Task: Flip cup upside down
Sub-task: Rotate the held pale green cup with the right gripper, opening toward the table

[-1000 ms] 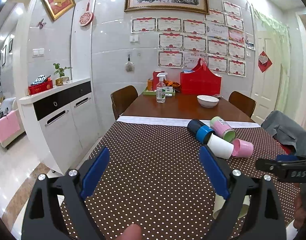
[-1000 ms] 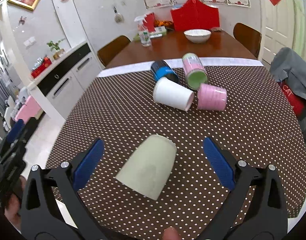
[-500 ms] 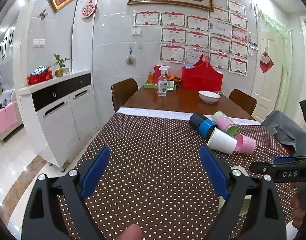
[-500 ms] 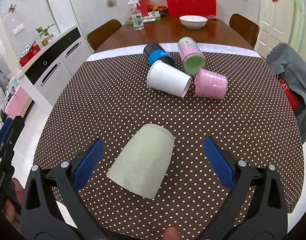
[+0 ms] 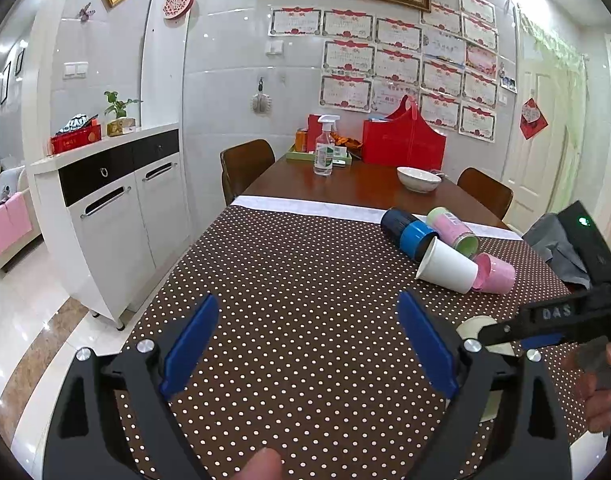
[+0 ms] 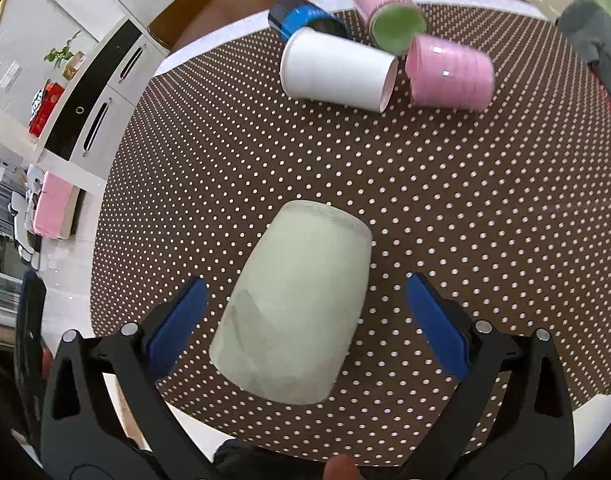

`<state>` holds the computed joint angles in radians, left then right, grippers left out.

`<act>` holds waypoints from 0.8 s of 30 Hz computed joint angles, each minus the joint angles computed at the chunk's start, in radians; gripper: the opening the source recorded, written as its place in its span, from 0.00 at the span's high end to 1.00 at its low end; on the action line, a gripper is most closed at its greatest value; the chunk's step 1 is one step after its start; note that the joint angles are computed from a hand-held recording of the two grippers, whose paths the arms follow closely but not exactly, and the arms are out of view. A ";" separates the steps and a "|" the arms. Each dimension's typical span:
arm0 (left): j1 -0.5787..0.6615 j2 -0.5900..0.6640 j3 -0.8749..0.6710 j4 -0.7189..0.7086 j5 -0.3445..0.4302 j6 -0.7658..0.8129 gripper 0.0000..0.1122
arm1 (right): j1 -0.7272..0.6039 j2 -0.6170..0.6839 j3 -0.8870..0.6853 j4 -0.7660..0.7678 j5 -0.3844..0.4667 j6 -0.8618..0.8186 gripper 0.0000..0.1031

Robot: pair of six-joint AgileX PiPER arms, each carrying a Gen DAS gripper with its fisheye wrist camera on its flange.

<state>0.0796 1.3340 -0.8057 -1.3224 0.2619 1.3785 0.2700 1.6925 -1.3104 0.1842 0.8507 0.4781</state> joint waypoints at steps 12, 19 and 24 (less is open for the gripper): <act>0.008 0.035 0.002 -0.014 0.028 0.023 0.20 | -0.047 0.196 -0.174 0.131 0.160 -0.041 0.24; -0.002 0.034 0.006 -0.005 0.028 0.020 0.20 | -0.037 0.217 -0.223 0.121 0.192 -0.070 0.26; -0.013 0.031 0.004 0.026 0.020 -0.020 0.20 | -0.103 0.117 -0.079 0.201 0.089 -0.147 0.26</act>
